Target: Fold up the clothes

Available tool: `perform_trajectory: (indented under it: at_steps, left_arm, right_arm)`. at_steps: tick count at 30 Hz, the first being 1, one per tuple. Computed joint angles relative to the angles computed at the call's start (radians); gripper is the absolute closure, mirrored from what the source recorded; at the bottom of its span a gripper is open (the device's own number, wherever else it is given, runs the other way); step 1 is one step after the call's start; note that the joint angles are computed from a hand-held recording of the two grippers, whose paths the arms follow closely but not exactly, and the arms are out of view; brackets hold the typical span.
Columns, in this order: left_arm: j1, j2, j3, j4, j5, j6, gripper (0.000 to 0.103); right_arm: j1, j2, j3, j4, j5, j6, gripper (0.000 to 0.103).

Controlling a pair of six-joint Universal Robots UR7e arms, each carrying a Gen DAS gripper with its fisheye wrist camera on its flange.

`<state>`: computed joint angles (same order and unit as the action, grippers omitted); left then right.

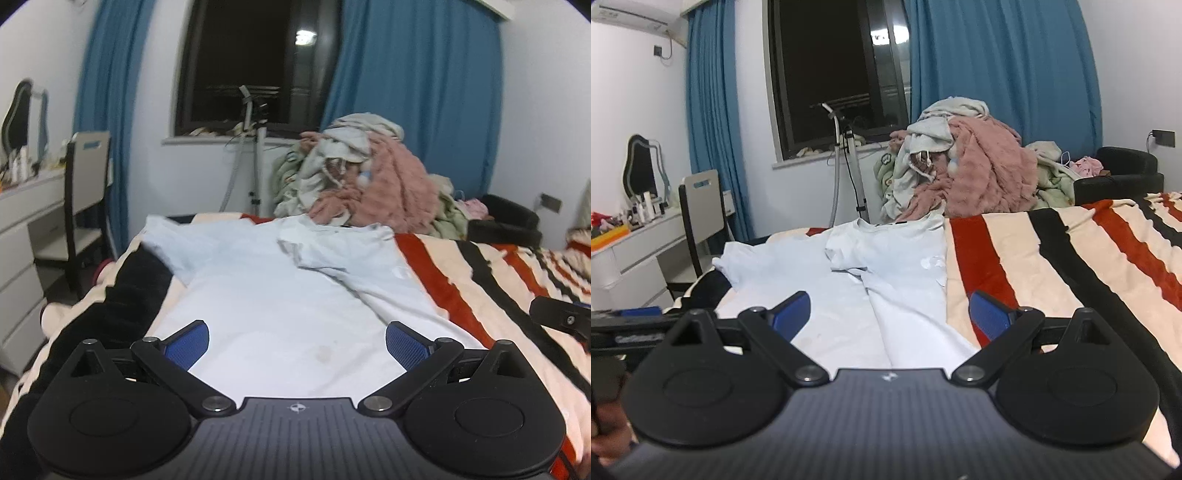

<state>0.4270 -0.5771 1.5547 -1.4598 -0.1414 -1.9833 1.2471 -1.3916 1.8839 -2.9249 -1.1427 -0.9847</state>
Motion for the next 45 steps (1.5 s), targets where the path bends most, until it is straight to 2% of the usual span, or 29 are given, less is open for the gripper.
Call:
perform_trajectory:
  at_steps: [3, 7, 9, 15, 16, 20, 24, 26, 29, 31, 34, 35, 38, 41, 44, 45]
  left_arm:
    - [-0.001, 0.028, -0.027, 0.011, 0.007, 0.034, 0.000]
    - [0.006, 0.037, -0.003, -0.157, -0.022, 0.168, 0.000]
    - [0.010, 0.037, -0.001, -0.171, -0.033, 0.175, 0.000]
    - [0.015, 0.047, -0.031, -0.090, -0.057, 0.118, 0.002]
    - [0.016, 0.049, -0.028, -0.125, -0.066, 0.152, 0.003]
    - [0.025, 0.066, -0.004, -0.398, -0.110, 0.395, 0.006]
    - [0.042, 0.111, -0.033, -0.640, -0.175, 0.629, 0.012]
    - [0.053, 0.155, -0.082, -0.732, -0.215, 0.747, 0.016]
    - [0.067, 0.236, -0.173, -0.910, -0.285, 0.951, 0.022]
    - [0.079, 0.290, -0.236, -1.067, -0.360, 1.095, 0.029]
    - [0.099, 0.381, -0.369, -1.187, -0.470, 1.254, 0.032]
    - [0.105, 0.416, -0.423, -1.198, -0.494, 1.296, 0.034]
    - [0.125, 0.524, -0.595, -1.185, -0.575, 1.399, 0.040]
    - [0.153, 0.616, -0.736, -1.177, -0.678, 1.460, 0.040]
    - [0.171, 0.692, -0.857, -1.091, -0.706, 1.447, 0.058]
    - [0.176, 0.704, -0.875, -1.071, -0.714, 1.447, 0.069]
  right_arm:
    - [-0.029, -0.033, 0.027, -0.002, 0.037, -0.007, 0.008]
    - [-0.039, -0.040, 0.025, 0.003, 0.026, 0.009, 0.008]
    - [-0.036, -0.037, 0.016, 0.000, 0.022, 0.027, 0.008]
    - [-0.052, -0.047, 0.007, -0.004, 0.062, 0.054, 0.008]
    - [-0.055, -0.049, 0.002, -0.002, 0.070, 0.061, 0.008]
    - [-0.068, -0.045, -0.039, 0.001, 0.102, 0.119, 0.008]
    - [-0.088, -0.025, -0.100, -0.029, 0.124, 0.196, 0.008]
    - [-0.101, -0.009, -0.142, -0.051, 0.130, 0.243, 0.008]
    - [-0.131, 0.020, -0.201, -0.111, 0.129, 0.370, 0.008]
    - [-0.154, 0.039, -0.240, -0.143, 0.133, 0.469, 0.008]
    - [-0.184, 0.056, -0.280, -0.151, 0.138, 0.574, 0.008]
    - [-0.191, 0.062, -0.291, -0.143, 0.136, 0.604, 0.007]
    - [-0.200, 0.070, -0.308, -0.089, 0.153, 0.620, 0.007]
    - [-0.201, 0.075, -0.305, -0.085, 0.159, 0.597, 0.007]
    - [-0.200, 0.081, -0.305, -0.081, 0.167, 0.581, 0.007]
    - [-0.202, 0.083, -0.306, -0.084, 0.171, 0.580, 0.007]
